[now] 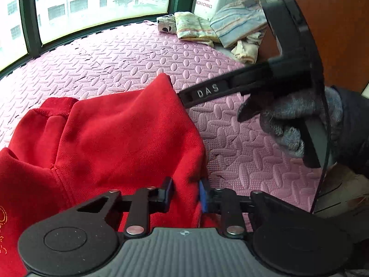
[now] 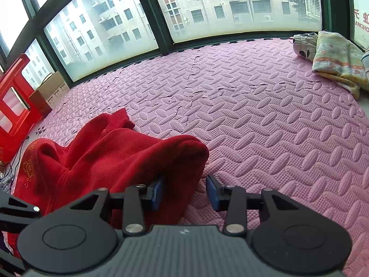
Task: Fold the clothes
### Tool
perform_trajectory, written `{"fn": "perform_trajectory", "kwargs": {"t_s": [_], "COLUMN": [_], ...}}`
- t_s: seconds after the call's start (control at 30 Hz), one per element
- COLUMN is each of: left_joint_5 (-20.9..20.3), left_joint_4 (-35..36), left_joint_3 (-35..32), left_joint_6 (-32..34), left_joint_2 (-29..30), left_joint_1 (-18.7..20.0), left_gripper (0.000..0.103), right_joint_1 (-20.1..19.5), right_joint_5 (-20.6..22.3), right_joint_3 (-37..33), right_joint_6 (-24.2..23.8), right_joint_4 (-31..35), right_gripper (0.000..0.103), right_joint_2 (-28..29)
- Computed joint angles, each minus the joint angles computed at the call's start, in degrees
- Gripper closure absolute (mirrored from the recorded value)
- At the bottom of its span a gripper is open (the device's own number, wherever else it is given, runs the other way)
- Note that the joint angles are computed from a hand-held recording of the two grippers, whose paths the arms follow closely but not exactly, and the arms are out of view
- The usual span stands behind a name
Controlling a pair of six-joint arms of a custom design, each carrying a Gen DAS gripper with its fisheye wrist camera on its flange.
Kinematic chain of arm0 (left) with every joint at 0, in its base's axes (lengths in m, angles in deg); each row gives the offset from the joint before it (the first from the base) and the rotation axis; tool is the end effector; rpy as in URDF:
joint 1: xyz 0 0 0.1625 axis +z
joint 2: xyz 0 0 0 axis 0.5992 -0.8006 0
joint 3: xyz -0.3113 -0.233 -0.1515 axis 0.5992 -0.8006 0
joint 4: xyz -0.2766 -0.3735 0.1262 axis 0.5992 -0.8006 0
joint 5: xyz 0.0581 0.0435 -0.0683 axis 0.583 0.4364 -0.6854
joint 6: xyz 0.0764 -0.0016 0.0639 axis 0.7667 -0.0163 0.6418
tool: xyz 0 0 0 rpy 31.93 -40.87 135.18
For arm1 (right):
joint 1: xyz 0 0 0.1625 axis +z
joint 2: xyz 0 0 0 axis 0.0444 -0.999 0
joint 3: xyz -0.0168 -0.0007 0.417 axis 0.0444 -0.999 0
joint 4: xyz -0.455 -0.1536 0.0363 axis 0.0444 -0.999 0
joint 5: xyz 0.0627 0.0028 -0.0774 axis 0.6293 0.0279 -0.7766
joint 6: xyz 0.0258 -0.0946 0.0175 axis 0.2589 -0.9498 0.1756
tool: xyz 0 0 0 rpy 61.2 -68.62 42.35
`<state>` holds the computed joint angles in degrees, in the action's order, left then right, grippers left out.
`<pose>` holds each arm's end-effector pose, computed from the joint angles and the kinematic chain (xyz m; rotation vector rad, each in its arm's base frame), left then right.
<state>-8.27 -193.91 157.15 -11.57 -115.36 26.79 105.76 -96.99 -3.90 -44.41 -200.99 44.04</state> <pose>-0.0758 -0.5289 0.3123 1.0429 2.5800 -0.4011 0.3439 -0.7405 0.1556 0.5301 -2.6190 0.7921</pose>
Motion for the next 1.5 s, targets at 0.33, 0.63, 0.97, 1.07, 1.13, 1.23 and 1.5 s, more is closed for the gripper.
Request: {"fn": "perform_trajectory", "kwargs": {"t_s": [0.33, 0.63, 0.97, 1.07, 1.13, 1.23, 1.5], "left_joint_5": [-7.88, -14.54, -22.36, -21.07, -23.06, -22.35, -17.12], "left_joint_4": [-0.81, 2.9, 7.46, 8.96, 10.45, 11.38, 7.01], "left_joint_3": [-3.76, -3.35, -0.29, 0.72, 0.71, 1.19, 0.69], "left_joint_6": [0.06, 1.49, 5.38, 5.06, 4.63, 4.6, 1.7], "left_joint_2": [-4.42, -8.52, -10.57, -9.33, -8.43, -7.84, -10.11], "left_joint_1": [4.38, 6.65, 6.79, 6.11, 6.61, 6.19, 6.51], "left_gripper": [0.081, 0.081, 0.079, 0.08, 0.079, 0.078, 0.058], "right_joint_1": [0.88, 5.77, 7.75, 6.89, 6.35, 6.09, 4.28], "right_joint_5": [-0.57, -15.2, -17.65, -23.16, -23.13, -21.17, -15.01], "right_joint_3": [-1.97, -9.6, -9.9, -7.14, -5.05, -4.51, -12.41], "right_joint_6": [0.47, -23.76, -47.44, -38.26, -31.53, -25.47, -13.58], "right_joint_4": [1.95, -11.74, -34.6, -27.45, -22.78, -16.85, 1.34], "right_gripper": [0.071, 0.095, 0.075, 0.075, 0.075, 0.075, 0.074], "right_joint_2": [1.98, 9.57, 12.18, 9.79, 7.68, 6.32, 10.81]}}
